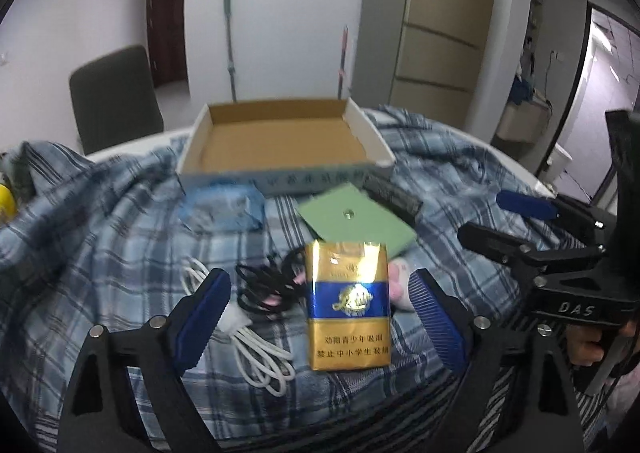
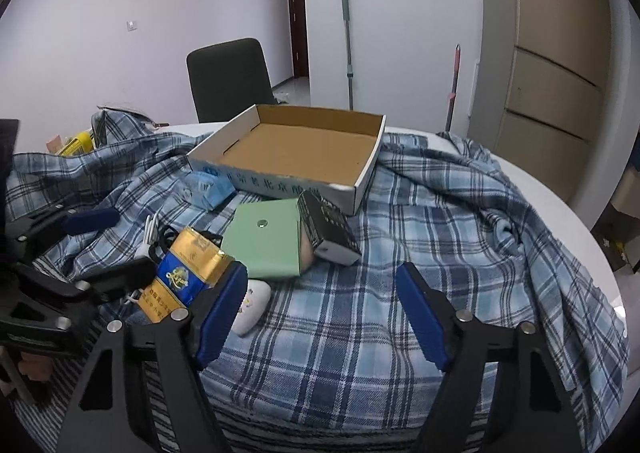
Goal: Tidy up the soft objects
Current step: 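Grasp the gold-and-blue cigarette pack with the left gripper and lift it, then grasp the white plush toy with the right gripper while the left gripper holds the cigarette pack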
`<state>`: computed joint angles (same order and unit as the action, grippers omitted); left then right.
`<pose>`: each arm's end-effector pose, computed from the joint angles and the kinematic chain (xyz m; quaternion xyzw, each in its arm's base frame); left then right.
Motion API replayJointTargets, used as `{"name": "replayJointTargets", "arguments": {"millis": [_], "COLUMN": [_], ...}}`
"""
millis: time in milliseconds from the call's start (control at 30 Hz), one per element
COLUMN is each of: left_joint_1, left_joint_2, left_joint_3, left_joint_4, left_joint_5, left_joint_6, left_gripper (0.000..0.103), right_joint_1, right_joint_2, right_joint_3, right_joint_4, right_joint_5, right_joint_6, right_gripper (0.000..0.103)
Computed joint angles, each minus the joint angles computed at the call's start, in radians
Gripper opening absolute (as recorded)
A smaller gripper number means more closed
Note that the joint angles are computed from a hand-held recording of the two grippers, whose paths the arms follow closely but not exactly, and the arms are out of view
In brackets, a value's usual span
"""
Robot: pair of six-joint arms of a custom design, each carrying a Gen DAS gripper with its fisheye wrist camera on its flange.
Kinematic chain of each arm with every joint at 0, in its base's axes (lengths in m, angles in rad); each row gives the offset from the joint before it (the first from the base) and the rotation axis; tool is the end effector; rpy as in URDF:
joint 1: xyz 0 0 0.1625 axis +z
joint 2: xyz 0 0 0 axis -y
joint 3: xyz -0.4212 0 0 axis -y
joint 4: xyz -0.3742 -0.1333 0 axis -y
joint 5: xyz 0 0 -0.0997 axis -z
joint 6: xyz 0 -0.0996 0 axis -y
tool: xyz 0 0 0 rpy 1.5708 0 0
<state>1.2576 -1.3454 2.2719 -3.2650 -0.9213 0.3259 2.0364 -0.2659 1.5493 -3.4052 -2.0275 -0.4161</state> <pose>0.0468 -0.4837 0.2860 0.1626 0.8718 -0.3530 0.2981 0.3691 -0.5355 -0.1096 0.3443 -0.8740 0.2703 0.2112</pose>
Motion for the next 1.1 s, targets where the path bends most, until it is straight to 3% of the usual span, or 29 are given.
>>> {"name": "replayJointTargets", "arguments": {"millis": [233, 433, 533, 600, 800, 933, 1100], "left_joint_1": [0.012, 0.028, 0.030, 0.027, 0.011, 0.008, -0.001], "left_joint_2": [0.025, 0.048, 0.051, 0.046, -0.003, -0.048, -0.019], "left_joint_3": [-0.041, -0.086, -0.089, -0.087, -0.023, 0.049, 0.119], "left_joint_4": [0.166, 0.256, 0.260, 0.264, 0.098, -0.125, -0.468], "left_joint_5": [-0.016, -0.025, -0.029, -0.022, -0.043, -0.112, -0.133], "left_joint_6": [-0.003, -0.039, -0.042, -0.051, 0.014, 0.122, 0.302], "left_gripper": [0.087, 0.074, 0.057, 0.056, 0.055, 0.055, 0.055], "right_joint_1": [-0.004, -0.001, -0.003, -0.004, -0.003, -0.001, 0.003], "right_joint_2": [-0.003, 0.000, -0.001, -0.001, -0.003, -0.008, -0.019], "right_joint_3": [0.005, 0.005, 0.006, 0.004, 0.007, 0.004, -0.011], "right_joint_4": [0.004, -0.005, -0.002, 0.007, 0.001, 0.025, 0.120], "right_joint_5": [0.013, 0.011, 0.012, 0.013, 0.016, 0.022, 0.040], "right_joint_6": [0.000, -0.007, -0.005, -0.001, -0.001, 0.006, 0.027], "right_gripper": [0.076, 0.076, 0.076, 0.076, 0.076, 0.076, 0.076]}}
